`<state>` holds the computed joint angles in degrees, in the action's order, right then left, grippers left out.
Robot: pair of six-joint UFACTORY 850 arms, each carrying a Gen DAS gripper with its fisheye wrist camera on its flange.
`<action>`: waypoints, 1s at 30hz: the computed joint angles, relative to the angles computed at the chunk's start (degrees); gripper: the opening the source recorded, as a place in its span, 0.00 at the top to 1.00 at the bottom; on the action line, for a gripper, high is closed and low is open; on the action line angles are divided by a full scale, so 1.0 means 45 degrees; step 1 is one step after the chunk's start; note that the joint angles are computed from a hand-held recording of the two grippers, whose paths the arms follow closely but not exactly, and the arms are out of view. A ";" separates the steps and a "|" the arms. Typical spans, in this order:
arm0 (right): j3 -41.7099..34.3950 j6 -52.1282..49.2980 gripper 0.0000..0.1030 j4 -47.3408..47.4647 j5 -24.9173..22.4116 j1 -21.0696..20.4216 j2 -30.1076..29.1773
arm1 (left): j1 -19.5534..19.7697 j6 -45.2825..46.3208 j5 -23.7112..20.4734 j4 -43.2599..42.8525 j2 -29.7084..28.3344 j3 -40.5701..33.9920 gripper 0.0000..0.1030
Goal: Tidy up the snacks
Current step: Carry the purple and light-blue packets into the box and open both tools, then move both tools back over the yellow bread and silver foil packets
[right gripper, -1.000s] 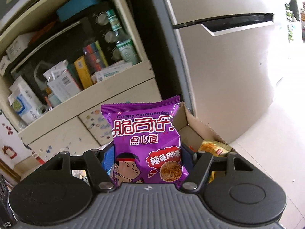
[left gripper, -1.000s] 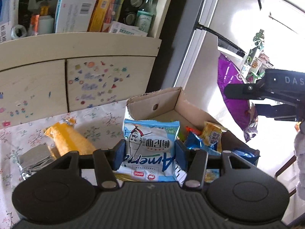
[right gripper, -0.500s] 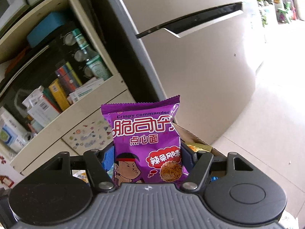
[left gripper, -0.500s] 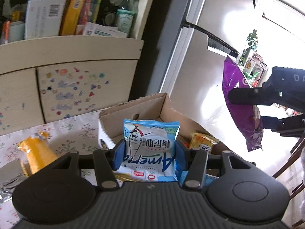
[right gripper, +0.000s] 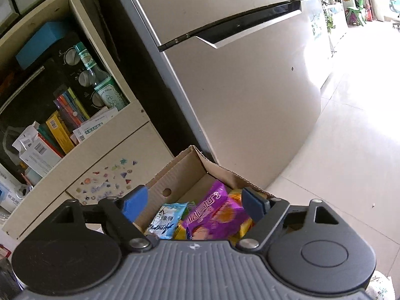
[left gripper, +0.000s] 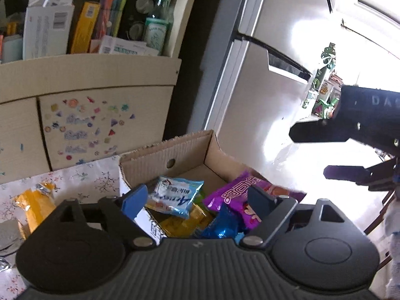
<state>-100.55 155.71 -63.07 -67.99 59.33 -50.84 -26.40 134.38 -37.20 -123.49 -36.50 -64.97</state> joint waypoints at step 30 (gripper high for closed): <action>-0.1767 -0.2564 0.07 -0.2220 0.3721 -0.0358 -0.1053 | 0.2679 -0.2123 0.2438 0.1056 0.0859 -0.0348 0.01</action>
